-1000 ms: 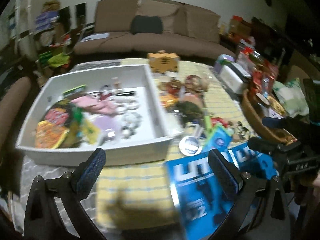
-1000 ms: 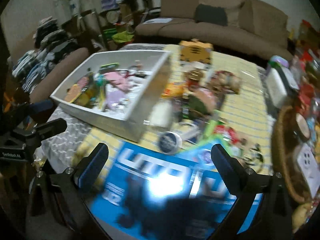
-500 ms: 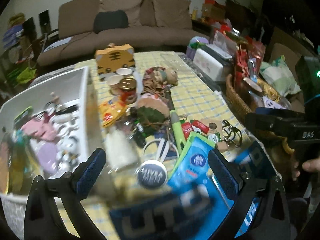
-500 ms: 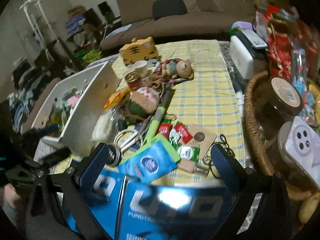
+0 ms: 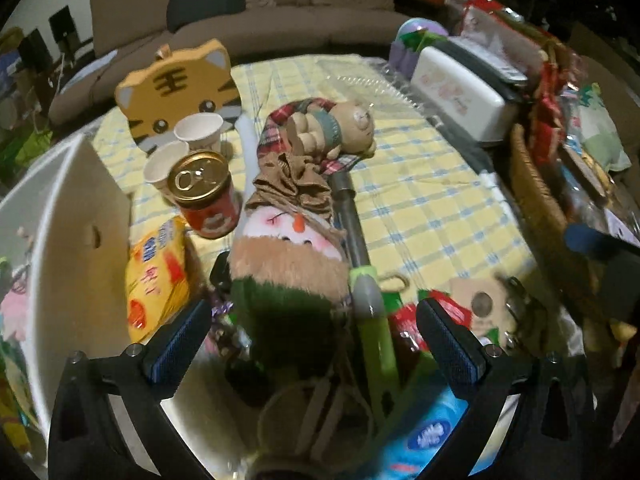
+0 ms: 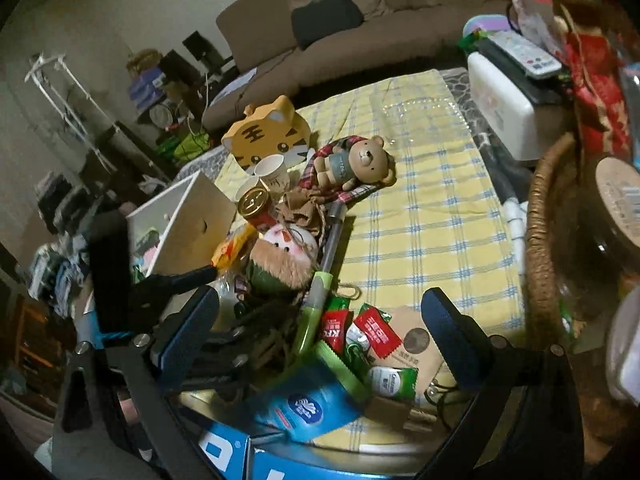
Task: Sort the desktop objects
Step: 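Move the right tool back toward the snowman plush and green pen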
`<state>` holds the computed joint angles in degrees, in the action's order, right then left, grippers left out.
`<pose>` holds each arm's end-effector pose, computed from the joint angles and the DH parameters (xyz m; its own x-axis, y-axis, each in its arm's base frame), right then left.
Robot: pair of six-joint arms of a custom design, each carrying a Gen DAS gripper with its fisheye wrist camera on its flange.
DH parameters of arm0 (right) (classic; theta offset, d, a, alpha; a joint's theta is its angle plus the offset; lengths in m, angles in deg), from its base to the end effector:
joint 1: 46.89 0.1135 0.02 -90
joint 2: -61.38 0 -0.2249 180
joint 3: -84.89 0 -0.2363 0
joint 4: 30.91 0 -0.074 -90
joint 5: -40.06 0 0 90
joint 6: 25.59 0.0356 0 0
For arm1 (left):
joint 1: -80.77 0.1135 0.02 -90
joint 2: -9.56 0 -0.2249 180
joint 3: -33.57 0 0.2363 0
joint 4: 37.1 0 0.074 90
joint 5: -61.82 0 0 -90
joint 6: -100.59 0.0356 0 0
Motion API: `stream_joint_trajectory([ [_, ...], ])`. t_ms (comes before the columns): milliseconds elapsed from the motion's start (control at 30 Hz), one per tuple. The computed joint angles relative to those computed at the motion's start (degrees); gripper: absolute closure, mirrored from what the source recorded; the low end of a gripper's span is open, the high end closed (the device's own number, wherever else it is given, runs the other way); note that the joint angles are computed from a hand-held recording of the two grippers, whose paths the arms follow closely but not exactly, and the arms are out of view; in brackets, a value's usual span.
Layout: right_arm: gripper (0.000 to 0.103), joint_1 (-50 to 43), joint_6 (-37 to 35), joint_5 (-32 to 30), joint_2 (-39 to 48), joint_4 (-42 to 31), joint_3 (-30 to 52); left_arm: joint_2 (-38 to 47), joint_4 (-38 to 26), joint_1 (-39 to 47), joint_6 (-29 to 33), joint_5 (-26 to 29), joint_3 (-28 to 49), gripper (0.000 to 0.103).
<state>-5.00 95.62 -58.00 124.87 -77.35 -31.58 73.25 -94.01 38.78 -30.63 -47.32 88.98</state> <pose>0.1688 0.1581 0.2358 -0.8409 -0.0651 -0.5372 -0.3476 0.8257 0.4442 0.1560 -0.1247 0.1834 -0.8566 -0.0666 -0.5117 -0.0461 0.9975 -0.0526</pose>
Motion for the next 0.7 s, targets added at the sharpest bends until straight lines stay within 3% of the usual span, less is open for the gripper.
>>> stream_joint_trajectory([
  [367,0.001,-2.8,-1.5,-3.8,0.7,1.1,-1.3,7.3,11.2,9.5,4.8,8.5,-3.5,0.001],
  [433,0.001,-2.8,-1.5,-3.8,0.5,1.0,-1.7,8.0,11.4,9.5,5.3,8.0,-3.1,0.006],
  [467,0.001,-2.9,-1.3,-3.8,0.4,1.0,-1.9,8.8,10.3,8.8,5.4,6.7,-2.2,0.017],
  [500,0.001,-3.0,-1.1,-4.0,0.4,1.1,-2.2,9.0,9.8,8.6,5.7,6.1,-1.6,0.042],
  [600,0.001,-3.2,-0.8,-3.9,0.0,1.2,-2.7,7.2,9.3,10.4,6.4,9.4,-1.7,0.046],
  [700,0.001,-3.5,-0.8,-4.0,-0.1,1.4,-3.0,3.9,7.5,9.8,6.3,8.7,-1.9,0.048],
])
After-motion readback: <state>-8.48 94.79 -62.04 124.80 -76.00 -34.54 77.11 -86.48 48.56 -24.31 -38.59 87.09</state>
